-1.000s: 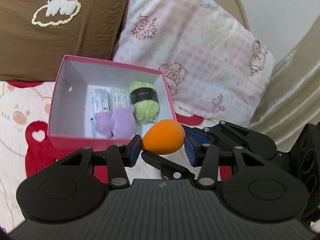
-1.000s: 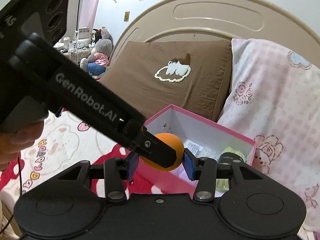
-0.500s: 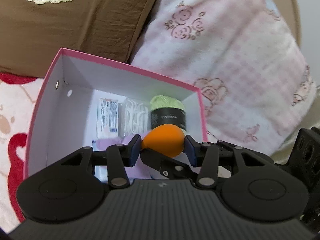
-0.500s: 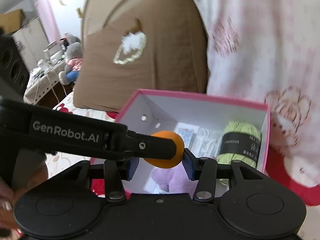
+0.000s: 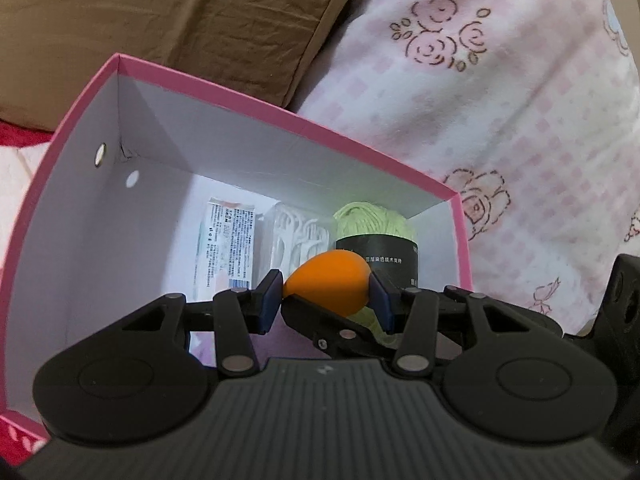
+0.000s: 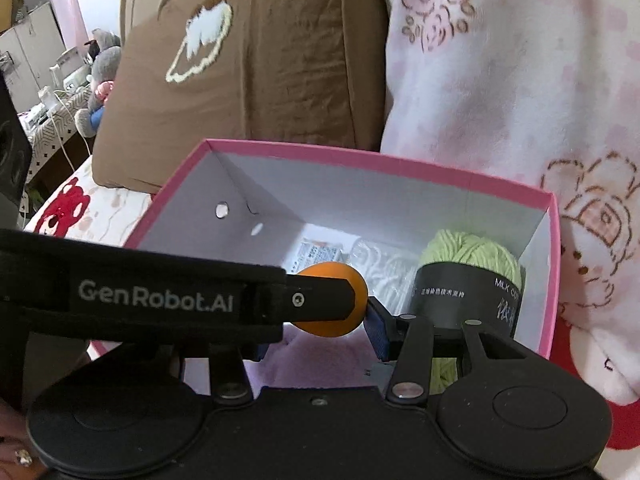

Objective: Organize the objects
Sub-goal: 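Lower the orange sponge into the box beside the yarn and open the left gripper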

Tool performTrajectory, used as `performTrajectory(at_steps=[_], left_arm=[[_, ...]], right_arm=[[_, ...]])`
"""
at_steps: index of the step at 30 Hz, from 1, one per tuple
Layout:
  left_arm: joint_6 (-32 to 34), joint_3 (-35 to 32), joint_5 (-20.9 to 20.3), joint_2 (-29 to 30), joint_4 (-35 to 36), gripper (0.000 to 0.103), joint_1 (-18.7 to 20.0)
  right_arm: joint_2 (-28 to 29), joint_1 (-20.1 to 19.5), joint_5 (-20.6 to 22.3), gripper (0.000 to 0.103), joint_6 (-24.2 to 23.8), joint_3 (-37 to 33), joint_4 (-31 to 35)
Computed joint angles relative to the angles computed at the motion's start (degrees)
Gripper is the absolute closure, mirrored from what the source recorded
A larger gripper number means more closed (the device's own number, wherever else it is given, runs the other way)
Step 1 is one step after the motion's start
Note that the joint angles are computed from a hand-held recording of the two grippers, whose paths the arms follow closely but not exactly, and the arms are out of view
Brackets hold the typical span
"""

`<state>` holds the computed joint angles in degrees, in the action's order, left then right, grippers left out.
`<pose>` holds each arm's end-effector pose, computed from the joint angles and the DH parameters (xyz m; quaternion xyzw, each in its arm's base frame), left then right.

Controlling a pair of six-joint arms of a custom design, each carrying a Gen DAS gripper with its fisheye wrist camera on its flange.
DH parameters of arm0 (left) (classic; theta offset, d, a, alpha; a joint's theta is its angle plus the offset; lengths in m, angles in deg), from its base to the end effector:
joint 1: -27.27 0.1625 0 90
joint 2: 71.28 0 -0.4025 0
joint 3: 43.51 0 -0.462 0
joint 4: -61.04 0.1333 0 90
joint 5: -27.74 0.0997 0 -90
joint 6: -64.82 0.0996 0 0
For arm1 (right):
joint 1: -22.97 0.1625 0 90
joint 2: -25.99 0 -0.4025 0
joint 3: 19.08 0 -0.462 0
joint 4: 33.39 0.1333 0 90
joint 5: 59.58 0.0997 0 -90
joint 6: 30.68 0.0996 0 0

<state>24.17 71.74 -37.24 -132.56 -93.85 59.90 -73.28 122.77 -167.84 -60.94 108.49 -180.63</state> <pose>-0.3940 -0.4606 0.0721 0.1209 0.9645 -0.2237 0.0713 0.1814 -0.4507 0.3062 0.2902 -0.9118 0.2155 0.1950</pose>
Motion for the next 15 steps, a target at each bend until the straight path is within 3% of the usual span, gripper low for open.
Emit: performTrajectory(at_steps=[8,15], left_arm=[[-2.68,-0.08,-1.18,1.43,-3.11,0.057,1.01],[-6.06,0.10,0.75,1.38,-1.57,0.057,0.97]], right_arm=[[1.33,-0.24,-2.38,0.051,0.49,-0.79,-0.78],[0.51,-1.83,-0.36,0.050,1.42,-1.40,2.03]])
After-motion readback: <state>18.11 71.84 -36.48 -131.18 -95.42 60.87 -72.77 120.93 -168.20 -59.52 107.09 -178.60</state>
